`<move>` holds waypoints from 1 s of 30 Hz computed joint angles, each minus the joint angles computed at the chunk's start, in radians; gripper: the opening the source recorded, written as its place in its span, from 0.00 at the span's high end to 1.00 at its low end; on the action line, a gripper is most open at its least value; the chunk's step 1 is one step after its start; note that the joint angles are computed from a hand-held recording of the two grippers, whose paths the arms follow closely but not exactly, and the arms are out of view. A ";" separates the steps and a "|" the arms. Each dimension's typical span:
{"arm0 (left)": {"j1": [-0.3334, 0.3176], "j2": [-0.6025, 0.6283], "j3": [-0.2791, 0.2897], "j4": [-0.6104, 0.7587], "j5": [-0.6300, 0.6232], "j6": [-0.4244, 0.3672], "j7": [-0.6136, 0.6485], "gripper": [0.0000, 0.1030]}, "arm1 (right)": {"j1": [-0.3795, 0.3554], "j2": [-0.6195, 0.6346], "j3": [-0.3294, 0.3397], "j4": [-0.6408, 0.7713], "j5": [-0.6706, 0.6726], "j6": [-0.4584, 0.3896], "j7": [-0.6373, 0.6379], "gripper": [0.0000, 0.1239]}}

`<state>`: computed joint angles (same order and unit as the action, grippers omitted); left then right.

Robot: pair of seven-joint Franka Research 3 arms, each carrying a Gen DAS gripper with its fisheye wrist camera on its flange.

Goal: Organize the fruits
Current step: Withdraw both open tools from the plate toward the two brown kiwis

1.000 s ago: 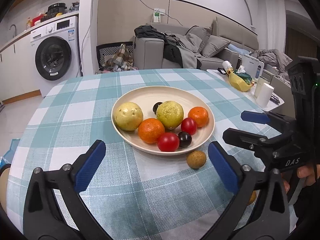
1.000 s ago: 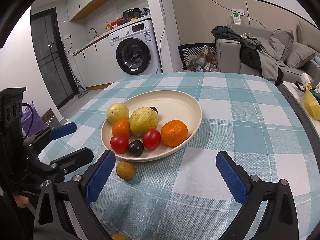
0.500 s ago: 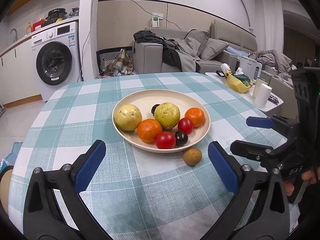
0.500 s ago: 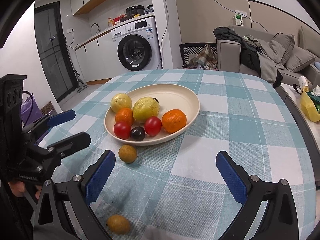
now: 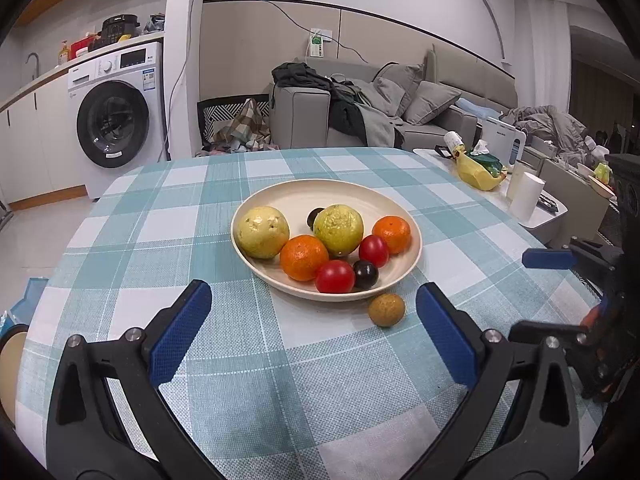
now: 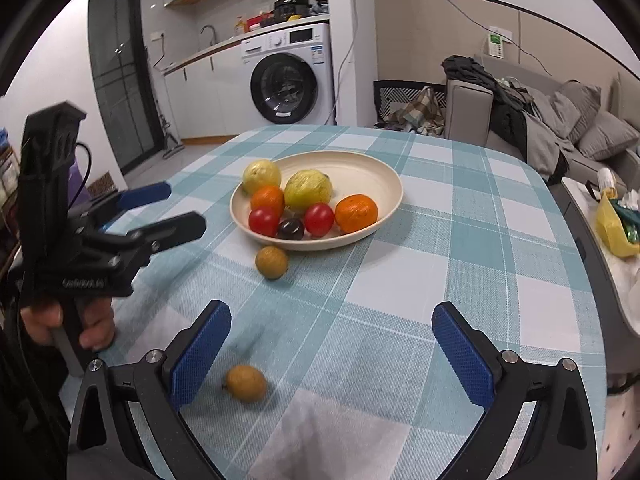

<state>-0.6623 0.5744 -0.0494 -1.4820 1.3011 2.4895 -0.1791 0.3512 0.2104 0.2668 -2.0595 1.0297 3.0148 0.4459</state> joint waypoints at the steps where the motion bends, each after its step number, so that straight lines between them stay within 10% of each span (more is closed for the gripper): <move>1: 0.001 0.000 -0.001 -0.001 -0.003 0.000 0.003 0.01 | 0.002 -0.008 -0.009 -0.007 -0.025 -0.028 0.016 0.17; 19: 0.002 0.006 0.002 0.007 -0.020 0.006 0.021 0.01 | 0.025 -0.010 -0.052 -0.023 -0.279 -0.195 0.162 0.21; 30: 0.002 0.005 0.003 0.006 -0.023 0.007 0.022 0.01 | 0.029 -0.009 -0.054 -0.027 -0.323 -0.266 0.143 0.56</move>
<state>-0.6607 0.5793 -0.0463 -1.4757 1.2781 2.4965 -0.1571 0.3805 0.2017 0.2127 -2.0865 0.7071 2.7484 0.5889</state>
